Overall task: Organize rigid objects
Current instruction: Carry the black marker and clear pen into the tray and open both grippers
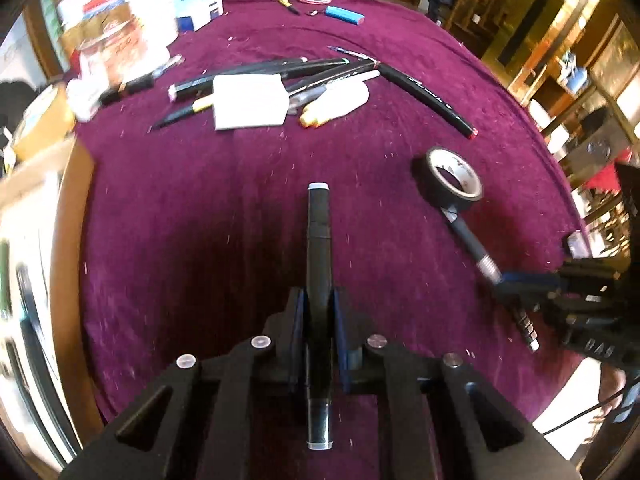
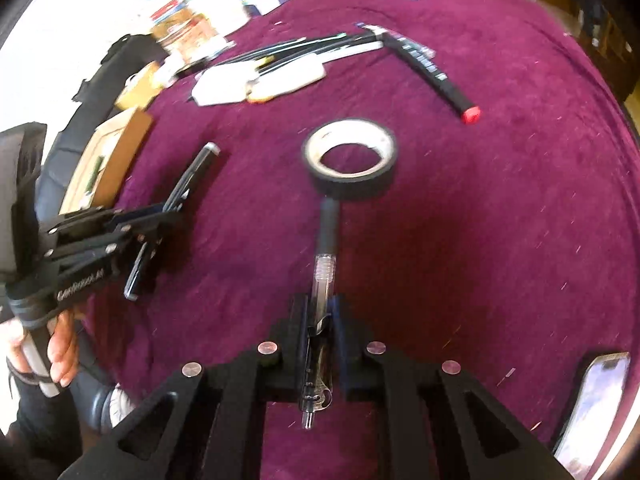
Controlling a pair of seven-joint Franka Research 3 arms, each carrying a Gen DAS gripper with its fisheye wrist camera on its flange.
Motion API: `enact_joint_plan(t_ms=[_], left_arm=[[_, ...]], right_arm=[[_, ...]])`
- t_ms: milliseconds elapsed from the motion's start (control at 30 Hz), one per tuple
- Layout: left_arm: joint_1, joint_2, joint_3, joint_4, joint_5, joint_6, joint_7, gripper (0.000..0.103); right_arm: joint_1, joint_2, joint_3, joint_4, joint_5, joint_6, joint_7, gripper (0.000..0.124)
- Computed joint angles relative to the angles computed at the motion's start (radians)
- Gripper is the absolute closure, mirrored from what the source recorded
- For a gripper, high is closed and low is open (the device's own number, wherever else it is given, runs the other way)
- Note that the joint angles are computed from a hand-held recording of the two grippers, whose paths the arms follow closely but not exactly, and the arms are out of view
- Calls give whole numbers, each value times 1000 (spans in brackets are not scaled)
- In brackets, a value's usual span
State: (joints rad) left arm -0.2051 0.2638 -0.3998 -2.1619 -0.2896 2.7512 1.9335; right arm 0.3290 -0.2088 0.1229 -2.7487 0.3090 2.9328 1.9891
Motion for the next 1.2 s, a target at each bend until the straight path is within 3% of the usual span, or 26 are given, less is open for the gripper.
enact_joint_plan(t_ms=[167, 267, 333, 400, 467, 567, 633, 700, 800, 933, 1100, 1200], left_arm=[[61, -55, -46, -64, -187, -3, 126, 89], [77, -118, -46, -114, -343, -5, 229, 89], [79, -171, -27, -152, -432, -16, 277, 89], [78, -234, 5, -195, -502, -18, 316, 89], [77, -282, 50, -223, -537, -41, 327, 89], [78, -329, 125, -241, -555, -59, 326, 89], [80, -346, 171, -243, -526, -48, 307, 89], [79, -331, 210, -227, -490, -29, 271, 89], [89, -263, 249, -180, -405, 4, 186, 89], [116, -185, 246, -140, -296, 35, 85, 89], [160, -114, 227, -110, -156, 71, -28, 89], [193, -98, 201, -100, -137, 83, -33, 89]], right_arm=[[96, -2, -7, -10, 105, 52, -54, 111], [45, -3, 79, 5, 3, 83, 44, 111], [45, 3, 111, 21, -34, 119, 83, 111], [-12, 22, 190, 57, -140, 145, 174, 111], [-11, 67, 212, 107, -194, 188, 204, 111], [-128, 167, 323, 225, -465, 209, 391, 111], [-98, 243, 307, 300, -447, 234, 353, 111], [-19, 321, 220, 395, -534, 228, 407, 111], [20, 435, 188, 535, -513, 207, 356, 111], [68, 587, 145, 740, -482, 121, 297, 111], [212, 699, -11, 919, -505, 9, 304, 111], [236, 744, -41, 973, -472, -12, 272, 111]])
